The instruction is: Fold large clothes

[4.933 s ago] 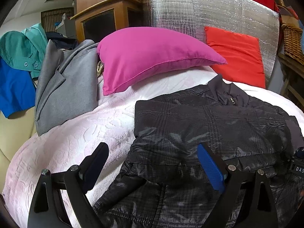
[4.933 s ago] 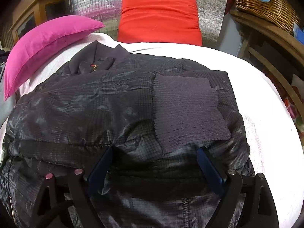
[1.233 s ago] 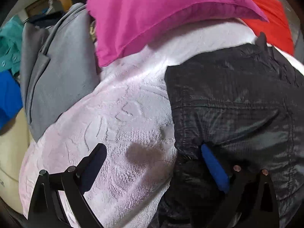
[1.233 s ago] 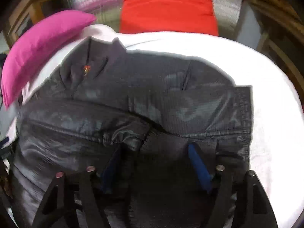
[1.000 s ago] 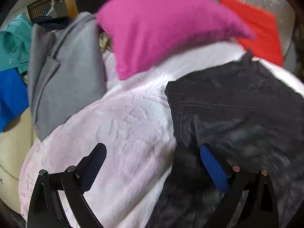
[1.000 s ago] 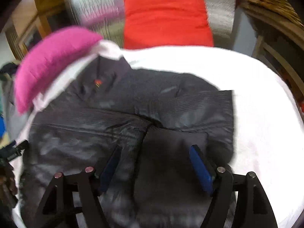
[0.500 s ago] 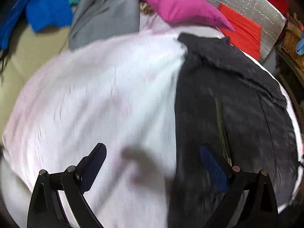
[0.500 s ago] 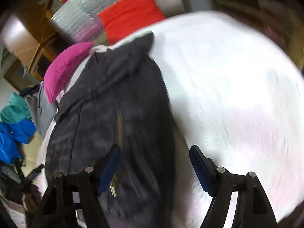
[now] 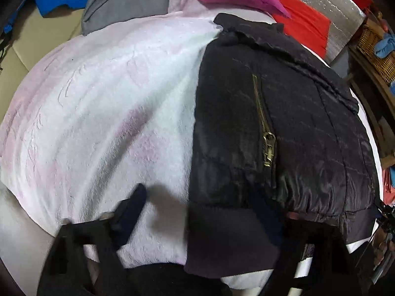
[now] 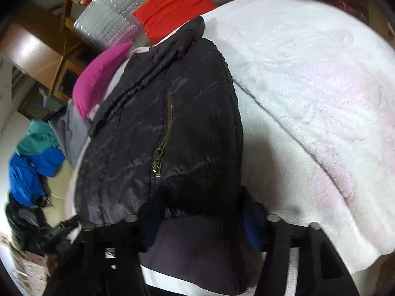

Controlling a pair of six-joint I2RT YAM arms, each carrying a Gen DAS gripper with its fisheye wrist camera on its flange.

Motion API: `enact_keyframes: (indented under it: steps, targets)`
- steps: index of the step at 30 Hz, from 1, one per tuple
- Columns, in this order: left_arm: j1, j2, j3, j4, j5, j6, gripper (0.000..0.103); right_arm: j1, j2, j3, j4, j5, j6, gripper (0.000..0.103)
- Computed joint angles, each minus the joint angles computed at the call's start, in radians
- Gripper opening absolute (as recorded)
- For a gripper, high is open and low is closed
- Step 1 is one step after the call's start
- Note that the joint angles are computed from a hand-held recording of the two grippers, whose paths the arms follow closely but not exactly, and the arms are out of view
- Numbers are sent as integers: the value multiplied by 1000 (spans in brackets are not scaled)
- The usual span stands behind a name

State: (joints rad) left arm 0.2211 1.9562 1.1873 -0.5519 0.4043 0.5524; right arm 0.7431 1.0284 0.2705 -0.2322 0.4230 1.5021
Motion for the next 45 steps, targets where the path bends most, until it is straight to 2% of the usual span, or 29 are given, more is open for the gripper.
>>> enact_keyframes:
  steps: [2,5,6,7,8,9,11,12,13,14,15,16,18,20,21,24,28,30,31,33,34,35,36,37,39,42,43,44,45]
  targets:
    - [-4,-8,-3,-20,13,12,57,26,-53,-14,-43,13,29,40]
    - [-23,-43,-40,16,-6,5,56,71,-48,4,-76,48,62,38]
    - [-29,-44,-45,25,-11,0,57,73,-43,1,-78,50,71,42]
    - [-35,-38,-43,25,-19,-9,61,69,-32,-3,-71,45,79,60]
    - [-39,-30,-32,16,-19,-20,69,64,-16,-7,-65,36,91,72]
    - [-42,-19,-20,6,-23,-35,72,65,-2,-22,-27,37,91,77]
    - [-43,-5,-9,-1,-22,-47,76,74,22,-16,-7,47,72,78]
    - [-43,-2,-11,-1,-20,-45,76,71,27,-23,38,35,33,71]
    - [-41,-7,-21,6,-22,-35,76,65,38,-22,56,19,19,47]
    - [-44,-12,-29,15,-29,-28,73,54,68,-9,47,3,19,44]
    - [-44,-14,-32,11,-18,-17,65,47,68,-17,61,-5,15,41]
    - [-43,0,-12,-28,4,-7,48,36,51,-35,84,-17,13,35]
    - [-46,-6,-15,-19,-9,-26,37,25,-10,-65,103,-28,6,25]
    - [-35,-2,9,-55,10,-19,20,44,-75,-67,82,-7,4,18]
    - [-25,-4,21,-80,30,-11,18,61,-98,-63,64,7,10,15]
    - [-6,-35,10,-93,58,10,16,99,-135,-25,4,46,1,14]
    - [34,-67,-16,-112,99,47,16,194,-142,2,-57,122,79,14]
    - [42,-74,-24,-107,99,60,18,238,-121,7,-79,142,122,14]
    - [44,-68,-21,-106,94,60,24,239,-108,6,-91,133,140,17]
    - [39,-39,5,-123,94,47,27,225,-130,-34,-67,118,162,21]
    - [37,-14,51,-151,93,42,28,224,-158,-52,-64,123,172,27]
    - [31,-4,63,-154,89,28,36,231,-165,-60,-65,138,190,31]
    - [23,5,72,-152,85,11,43,245,-174,-57,-89,169,206,42]
    - [17,11,76,-145,84,-2,58,249,-173,-52,-103,185,210,58]
    - [1,10,59,-117,63,-8,61,234,-184,-52,-120,182,203,65]
    - [-21,13,28,-102,45,12,61,131,-126,-84,13,55,120,65]
    - [-30,20,23,-99,47,10,47,103,-85,-87,60,14,98,59]
    - [-29,36,39,-126,64,18,29,100,-45,-92,106,2,92,50]
    - [-29,39,43,-126,56,10,26,100,-10,-94,150,-6,93,29]
